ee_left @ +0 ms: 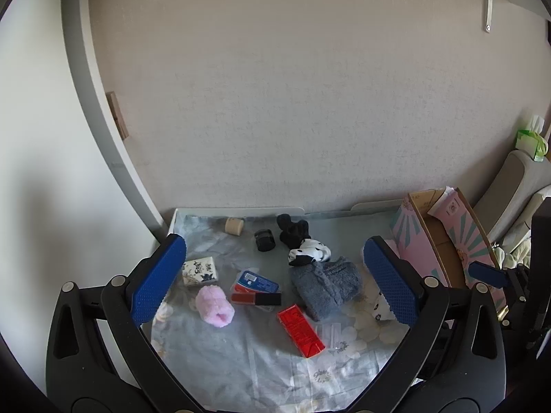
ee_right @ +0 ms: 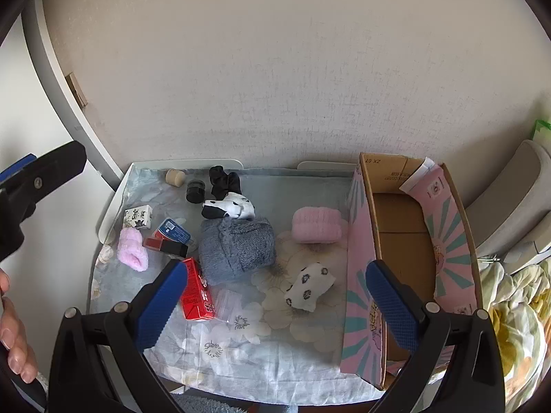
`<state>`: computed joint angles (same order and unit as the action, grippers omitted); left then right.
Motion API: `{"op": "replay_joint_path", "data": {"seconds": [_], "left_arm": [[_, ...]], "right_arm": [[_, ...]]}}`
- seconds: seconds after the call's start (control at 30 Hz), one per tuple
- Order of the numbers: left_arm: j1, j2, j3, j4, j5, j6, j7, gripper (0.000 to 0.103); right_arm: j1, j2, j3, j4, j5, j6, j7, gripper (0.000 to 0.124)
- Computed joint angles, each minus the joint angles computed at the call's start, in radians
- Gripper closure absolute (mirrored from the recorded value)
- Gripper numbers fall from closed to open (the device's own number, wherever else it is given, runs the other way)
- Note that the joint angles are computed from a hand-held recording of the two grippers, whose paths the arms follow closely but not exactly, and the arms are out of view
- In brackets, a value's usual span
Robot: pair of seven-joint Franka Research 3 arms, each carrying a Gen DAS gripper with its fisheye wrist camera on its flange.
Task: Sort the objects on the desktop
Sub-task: 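Move both tools toward the soft items on the sheet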
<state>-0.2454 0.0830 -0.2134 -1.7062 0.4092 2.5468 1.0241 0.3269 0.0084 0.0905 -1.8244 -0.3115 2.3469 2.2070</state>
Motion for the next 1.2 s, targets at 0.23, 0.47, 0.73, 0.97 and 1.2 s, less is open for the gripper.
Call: {"op": "replay_joint_path", "data": {"seconds": [0.23,0.47,0.73,0.97,1.2], "left_arm": [[-0.001,-0.004,-0.002,-0.01,-0.006,0.008,0.003,0.0],[-0.003,0.0,-0.001,-0.003,0.005,0.006,0.001,0.0],[-0.005,-0.01,-0.002,-0.02,0.013,0.023,-0.017,0.0],[-0.005,-0.015,-0.002,-0.024,0.026,0.029,-0.033,0.0],[-0.003,-0.019,-0.005,-0.023,-0.003,0.018,-0.01,0.0]], "right_arm": [[0.001,0.001,-0.001,0.002,-0.023,0.002,0.014,0.021],[-0.003,-0.004,-0.002,-0.007,-0.013,0.027,0.006,0.021],[-0.005,-0.008,-0.001,-0.009,-0.011,0.032,-0.003,0.021],[-0.007,-0.013,0.001,-0.014,-0.023,0.038,-0.005,0.021],[-0.007,-0.023,0.006,-0.022,-0.02,0.043,-0.006,0.021]]}}
